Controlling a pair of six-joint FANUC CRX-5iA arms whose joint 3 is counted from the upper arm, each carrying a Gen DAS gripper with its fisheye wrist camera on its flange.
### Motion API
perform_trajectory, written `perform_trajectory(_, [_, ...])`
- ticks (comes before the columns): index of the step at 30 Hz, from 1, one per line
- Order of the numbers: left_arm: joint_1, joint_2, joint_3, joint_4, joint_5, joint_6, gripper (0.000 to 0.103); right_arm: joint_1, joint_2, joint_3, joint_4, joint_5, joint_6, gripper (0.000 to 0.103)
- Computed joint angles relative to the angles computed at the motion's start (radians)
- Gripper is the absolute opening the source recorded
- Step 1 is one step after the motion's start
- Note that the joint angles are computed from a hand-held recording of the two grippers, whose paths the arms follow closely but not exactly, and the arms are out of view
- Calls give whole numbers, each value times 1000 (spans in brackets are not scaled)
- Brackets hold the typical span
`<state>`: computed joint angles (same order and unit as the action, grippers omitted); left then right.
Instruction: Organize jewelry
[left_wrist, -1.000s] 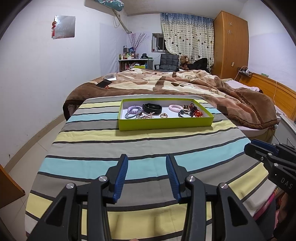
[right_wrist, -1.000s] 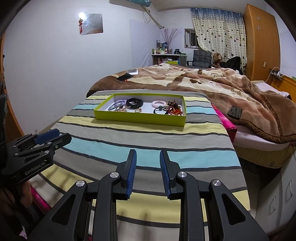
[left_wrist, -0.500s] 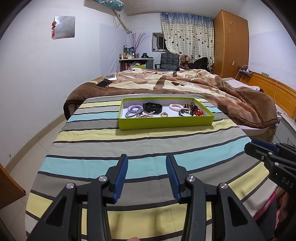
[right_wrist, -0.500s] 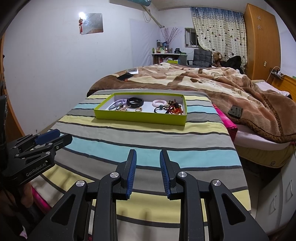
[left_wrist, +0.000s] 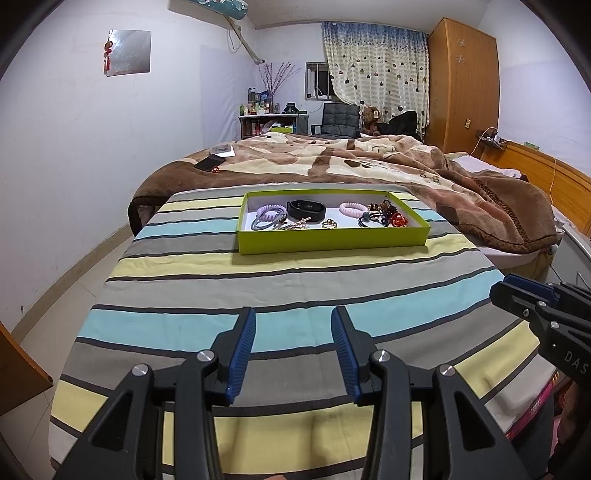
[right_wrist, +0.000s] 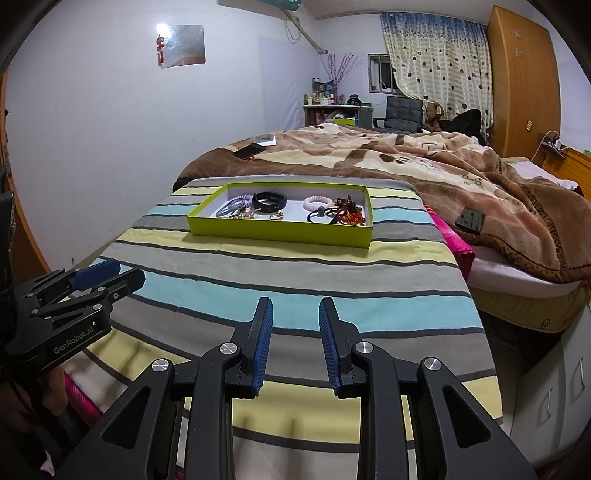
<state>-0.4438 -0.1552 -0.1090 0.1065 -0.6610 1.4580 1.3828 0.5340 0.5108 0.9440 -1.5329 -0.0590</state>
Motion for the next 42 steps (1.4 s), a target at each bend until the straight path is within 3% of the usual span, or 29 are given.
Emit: perform_trajectory(42, [0, -12, -10, 2, 9, -11, 44, 6, -8, -12, -6, -2, -5, 27])
